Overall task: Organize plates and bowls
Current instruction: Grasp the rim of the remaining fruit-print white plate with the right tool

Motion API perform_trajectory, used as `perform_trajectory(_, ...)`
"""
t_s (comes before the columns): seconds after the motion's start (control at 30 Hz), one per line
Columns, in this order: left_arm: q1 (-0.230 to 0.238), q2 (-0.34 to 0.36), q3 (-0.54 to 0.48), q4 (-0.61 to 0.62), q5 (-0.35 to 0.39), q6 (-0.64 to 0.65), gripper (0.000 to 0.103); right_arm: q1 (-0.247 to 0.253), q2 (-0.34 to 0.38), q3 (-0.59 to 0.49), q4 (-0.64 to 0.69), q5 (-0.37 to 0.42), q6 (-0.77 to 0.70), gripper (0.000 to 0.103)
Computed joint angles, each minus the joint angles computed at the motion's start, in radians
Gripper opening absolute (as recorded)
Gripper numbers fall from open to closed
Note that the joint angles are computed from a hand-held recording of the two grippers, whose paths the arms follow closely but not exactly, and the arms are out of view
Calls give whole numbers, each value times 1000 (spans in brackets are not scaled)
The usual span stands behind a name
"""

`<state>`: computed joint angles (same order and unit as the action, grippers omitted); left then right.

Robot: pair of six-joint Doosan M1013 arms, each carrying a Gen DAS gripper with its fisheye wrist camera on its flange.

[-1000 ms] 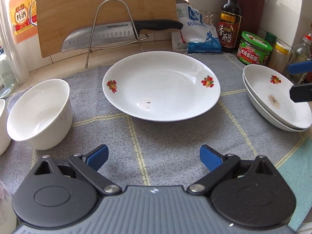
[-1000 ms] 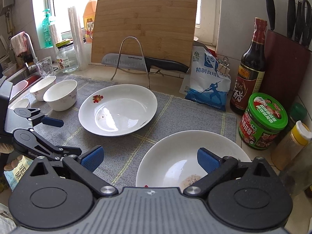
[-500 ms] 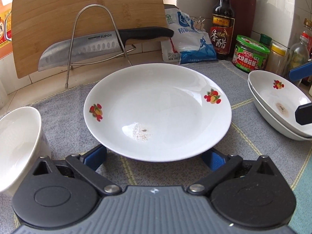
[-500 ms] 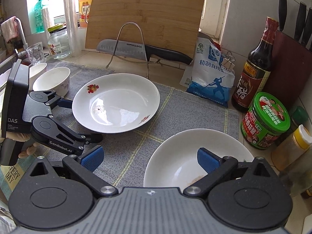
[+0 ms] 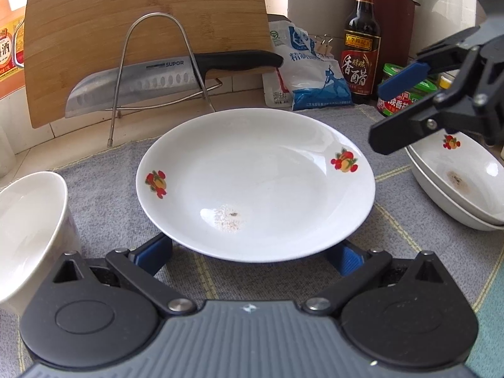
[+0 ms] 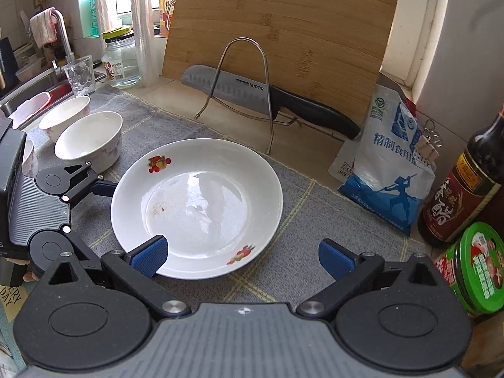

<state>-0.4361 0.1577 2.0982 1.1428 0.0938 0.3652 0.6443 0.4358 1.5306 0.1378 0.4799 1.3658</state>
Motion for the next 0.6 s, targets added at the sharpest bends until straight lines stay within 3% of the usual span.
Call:
perform_trajectory(0.13,-3,0,1,47,6,-51,103,-29,57,-74,159,80,-184,103)
perform_trajectory(0.6,-3,0,2,103,3,-106,103,-76,209,-268,399,346,-441,103)
